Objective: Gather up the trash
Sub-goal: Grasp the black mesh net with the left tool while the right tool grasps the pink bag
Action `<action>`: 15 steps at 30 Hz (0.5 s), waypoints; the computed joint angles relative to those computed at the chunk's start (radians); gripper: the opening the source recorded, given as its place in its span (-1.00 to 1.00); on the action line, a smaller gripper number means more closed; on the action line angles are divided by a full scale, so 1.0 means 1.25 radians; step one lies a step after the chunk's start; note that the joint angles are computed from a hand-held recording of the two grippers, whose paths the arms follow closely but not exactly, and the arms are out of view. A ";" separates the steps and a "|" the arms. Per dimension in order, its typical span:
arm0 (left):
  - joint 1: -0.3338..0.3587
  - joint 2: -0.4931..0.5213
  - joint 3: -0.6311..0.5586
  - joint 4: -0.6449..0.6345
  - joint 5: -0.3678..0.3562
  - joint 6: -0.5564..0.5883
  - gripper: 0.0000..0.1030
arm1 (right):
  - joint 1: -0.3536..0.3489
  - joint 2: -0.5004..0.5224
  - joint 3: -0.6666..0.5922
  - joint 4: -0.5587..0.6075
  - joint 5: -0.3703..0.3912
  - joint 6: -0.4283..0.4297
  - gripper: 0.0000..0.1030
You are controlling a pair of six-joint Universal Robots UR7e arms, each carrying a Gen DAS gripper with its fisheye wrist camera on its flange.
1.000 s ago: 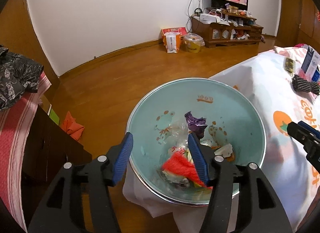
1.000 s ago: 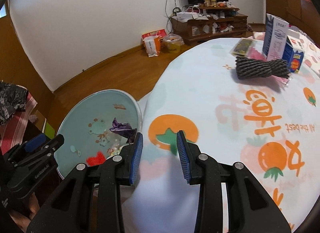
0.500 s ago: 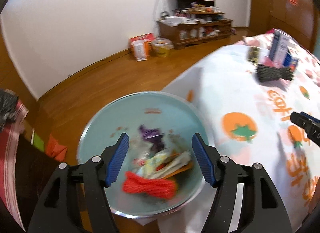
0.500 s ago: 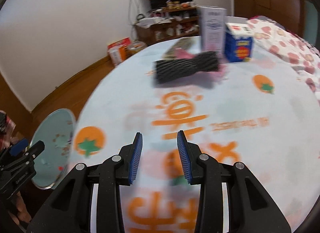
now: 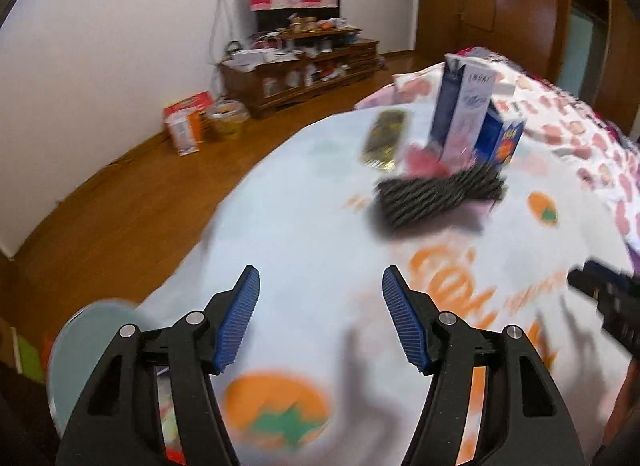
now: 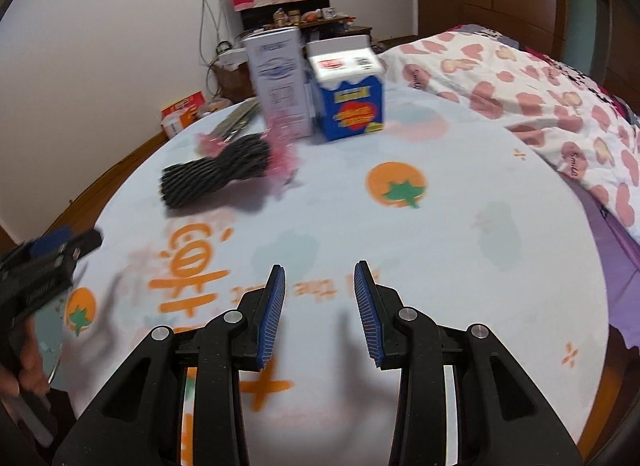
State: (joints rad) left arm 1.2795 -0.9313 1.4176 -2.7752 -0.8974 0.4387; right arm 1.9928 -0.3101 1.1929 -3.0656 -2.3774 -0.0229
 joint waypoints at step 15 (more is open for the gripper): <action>0.006 0.176 -0.228 0.171 -0.080 -0.033 -0.70 | -0.047 -0.048 0.032 -0.013 0.017 0.006 -0.29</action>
State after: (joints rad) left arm 1.2867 -0.7109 1.1326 -2.5615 -0.9980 0.3980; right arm 1.9340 -0.3705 1.2334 -3.0825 -2.3567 -0.0151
